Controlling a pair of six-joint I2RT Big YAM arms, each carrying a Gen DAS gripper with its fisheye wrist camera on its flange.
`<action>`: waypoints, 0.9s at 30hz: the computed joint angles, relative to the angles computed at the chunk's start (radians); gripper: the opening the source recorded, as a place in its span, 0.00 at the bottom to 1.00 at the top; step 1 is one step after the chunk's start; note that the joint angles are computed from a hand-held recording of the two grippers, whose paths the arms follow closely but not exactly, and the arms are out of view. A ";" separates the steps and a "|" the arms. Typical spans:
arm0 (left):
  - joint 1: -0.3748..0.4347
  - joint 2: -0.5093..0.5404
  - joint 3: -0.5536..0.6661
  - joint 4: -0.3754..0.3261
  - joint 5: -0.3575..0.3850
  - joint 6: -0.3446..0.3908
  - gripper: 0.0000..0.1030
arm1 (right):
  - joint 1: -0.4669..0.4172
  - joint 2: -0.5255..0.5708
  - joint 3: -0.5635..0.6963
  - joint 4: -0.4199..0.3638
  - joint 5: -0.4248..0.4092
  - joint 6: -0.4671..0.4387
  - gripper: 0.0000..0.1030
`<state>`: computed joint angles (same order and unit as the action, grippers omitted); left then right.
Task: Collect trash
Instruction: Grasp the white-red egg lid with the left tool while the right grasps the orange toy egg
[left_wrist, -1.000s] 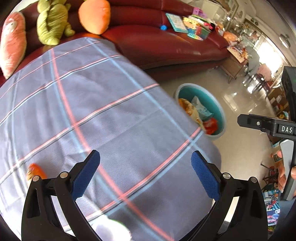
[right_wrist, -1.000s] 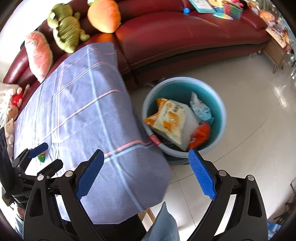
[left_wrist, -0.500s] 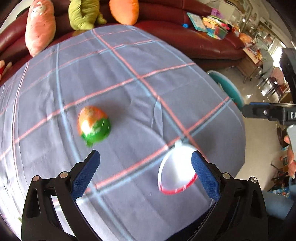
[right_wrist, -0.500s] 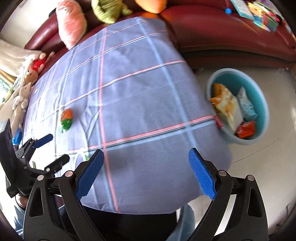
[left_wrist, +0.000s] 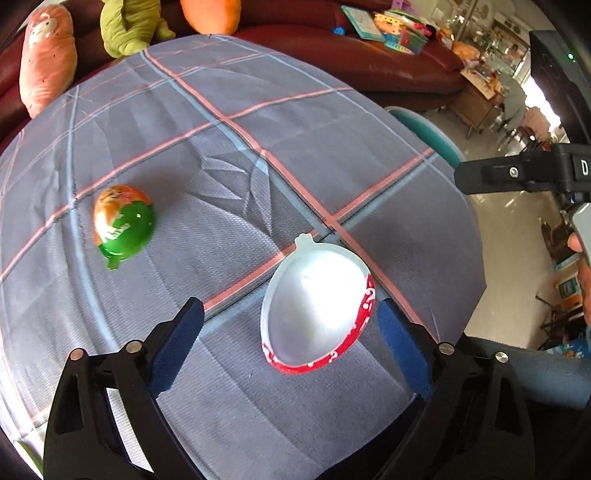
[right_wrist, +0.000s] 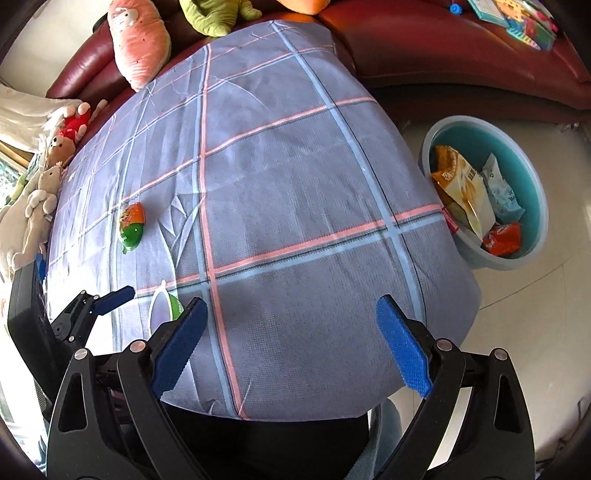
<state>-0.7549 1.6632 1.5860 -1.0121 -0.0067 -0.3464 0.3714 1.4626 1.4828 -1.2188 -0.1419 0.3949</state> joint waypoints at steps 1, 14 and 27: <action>0.001 0.004 0.001 0.003 0.007 0.002 0.76 | 0.000 0.002 -0.001 -0.001 -0.001 0.000 0.86; 0.087 -0.098 -0.089 0.086 -0.021 -0.068 0.53 | 0.050 0.108 0.110 -0.033 0.001 -0.023 0.86; 0.305 -0.230 -0.212 0.119 -0.037 -0.089 0.53 | 0.187 0.353 0.426 -0.091 -0.026 -0.029 0.86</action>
<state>-0.4503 1.4328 1.3741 -0.8934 -0.0442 -0.4357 0.5582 1.8159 1.9088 -1.3102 -0.1674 0.3659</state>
